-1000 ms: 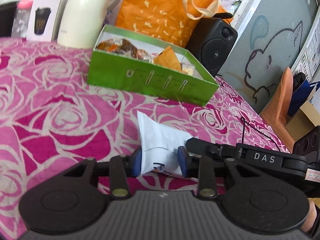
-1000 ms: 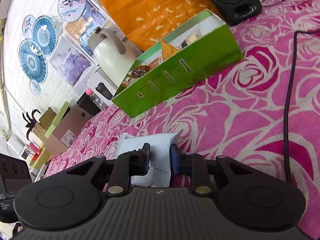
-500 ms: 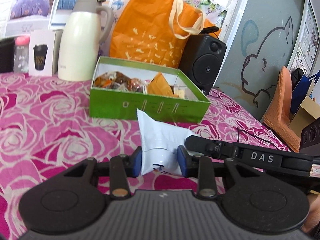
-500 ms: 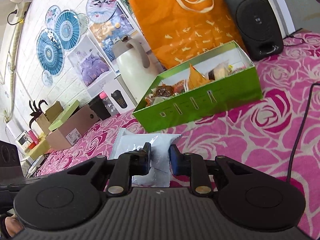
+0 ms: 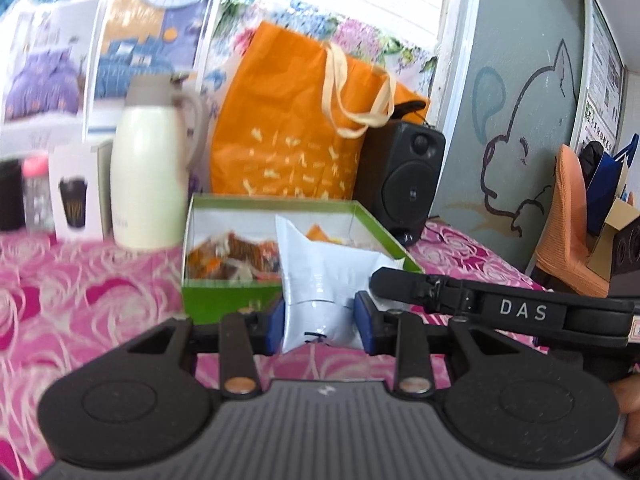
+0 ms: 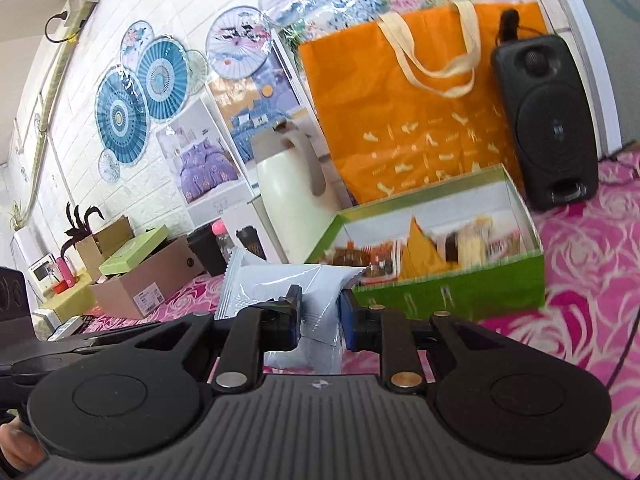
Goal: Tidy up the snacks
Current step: 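Carry the white packet over the green box with both grippers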
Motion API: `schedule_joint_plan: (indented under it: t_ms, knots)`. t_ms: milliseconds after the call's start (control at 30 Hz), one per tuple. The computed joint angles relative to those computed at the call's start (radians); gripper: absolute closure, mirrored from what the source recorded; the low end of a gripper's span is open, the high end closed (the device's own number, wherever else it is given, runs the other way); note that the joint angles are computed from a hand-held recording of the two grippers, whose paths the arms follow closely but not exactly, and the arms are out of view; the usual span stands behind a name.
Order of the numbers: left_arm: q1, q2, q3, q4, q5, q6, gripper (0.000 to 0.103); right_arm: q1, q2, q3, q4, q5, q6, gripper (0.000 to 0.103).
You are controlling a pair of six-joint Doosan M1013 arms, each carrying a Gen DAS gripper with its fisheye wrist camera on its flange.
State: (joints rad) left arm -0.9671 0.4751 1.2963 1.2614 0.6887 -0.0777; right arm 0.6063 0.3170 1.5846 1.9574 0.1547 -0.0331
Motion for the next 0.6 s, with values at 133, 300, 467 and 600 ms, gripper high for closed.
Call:
schedule_joint_plan:
  t_ms: [133,300,467,600]
  knots:
    - [0.018,0.027,-0.054,0.012,0.009,0.043,0.070,-0.005,0.019,-0.047,-0.009,-0.024,-0.030,0.065]
    - [0.043,0.074,-0.123,0.019,0.019,0.110,0.071,-0.020,0.058,-0.120,-0.309,-0.040,0.246,0.065]
    - [0.070,0.119,-0.192,-0.039,0.025,0.169,0.071,-0.033,0.102,-0.179,-0.642,-0.047,0.574,0.066]
    - [0.090,0.141,-0.230,-0.082,0.015,0.208,0.071,-0.043,0.128,-0.214,-0.735,-0.033,0.656,0.066]
